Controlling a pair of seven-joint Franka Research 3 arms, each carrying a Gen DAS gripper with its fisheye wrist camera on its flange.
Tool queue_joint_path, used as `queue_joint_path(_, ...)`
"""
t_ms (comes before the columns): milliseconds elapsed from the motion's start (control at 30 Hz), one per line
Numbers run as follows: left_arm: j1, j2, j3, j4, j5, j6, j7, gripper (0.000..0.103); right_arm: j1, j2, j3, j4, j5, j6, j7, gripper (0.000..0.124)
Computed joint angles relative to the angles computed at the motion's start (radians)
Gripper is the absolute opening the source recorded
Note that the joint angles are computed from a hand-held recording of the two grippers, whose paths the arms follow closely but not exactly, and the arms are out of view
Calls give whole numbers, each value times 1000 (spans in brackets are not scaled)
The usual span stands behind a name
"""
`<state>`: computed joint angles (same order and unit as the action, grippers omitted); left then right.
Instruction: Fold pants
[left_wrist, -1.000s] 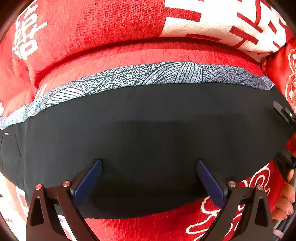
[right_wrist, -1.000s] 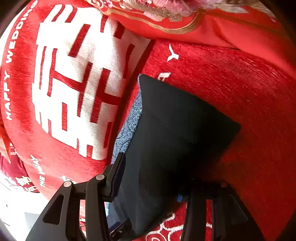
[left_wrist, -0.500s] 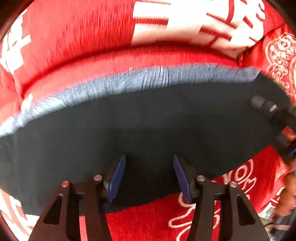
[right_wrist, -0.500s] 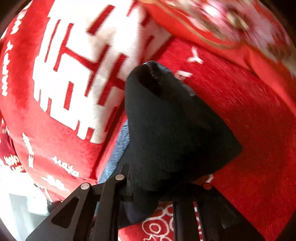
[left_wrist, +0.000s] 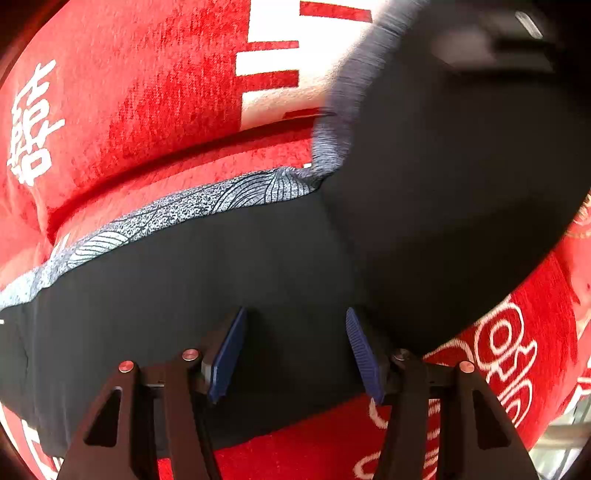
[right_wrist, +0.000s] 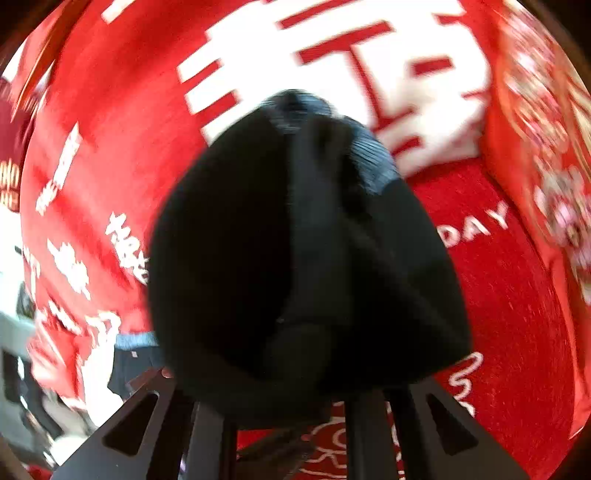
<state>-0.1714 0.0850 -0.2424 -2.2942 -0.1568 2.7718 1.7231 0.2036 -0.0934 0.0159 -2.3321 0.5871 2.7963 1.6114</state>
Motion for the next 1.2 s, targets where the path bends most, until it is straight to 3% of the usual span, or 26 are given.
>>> queue_joint_path(133,47,-79,17,-14,-227,-160,217,57,18,46,45,72,-178,-28,100,16)
queue_joint_path(267,76,-179,101,-69,-172,-243,198,57,57,114,74,149,-470,-64,294,19)
queue_joint_path(333,110,-199,140,-79,-111,-267,148,88,99,167,77,198,-631,-93,403,20)
queue_joint_path(467,193,-155,200,-41,-8,-275,60,89,229,283,51,309,-905,-189,597,21)
queue_joint_path(567,249,-103,219,2,47,-275,-5,89,330,378,30,400,-1062,-318,686,29)
queue_joint_path(633,275,-42,220,69,78,-289,-52,89,391,431,23,455,-1138,-423,699,41)
queue_joint_path(700,295,-41,215,54,100,-266,-64,89,444,442,21,459,-1225,-468,711,59)
queue_joint_path(800,317,-11,209,83,102,-252,-44,89,468,416,37,434,-1262,-467,695,60)
queue_joint_path(867,327,10,199,120,76,-275,-18,89,448,365,57,378,-1223,-421,665,60)
queue_joint_path(1033,340,-21,171,180,-122,-389,168,89,357,213,80,224,-1029,-274,636,60)
queue_joint_path(1200,319,-12,154,249,-302,-521,329,89,263,109,82,123,-871,-244,666,60)
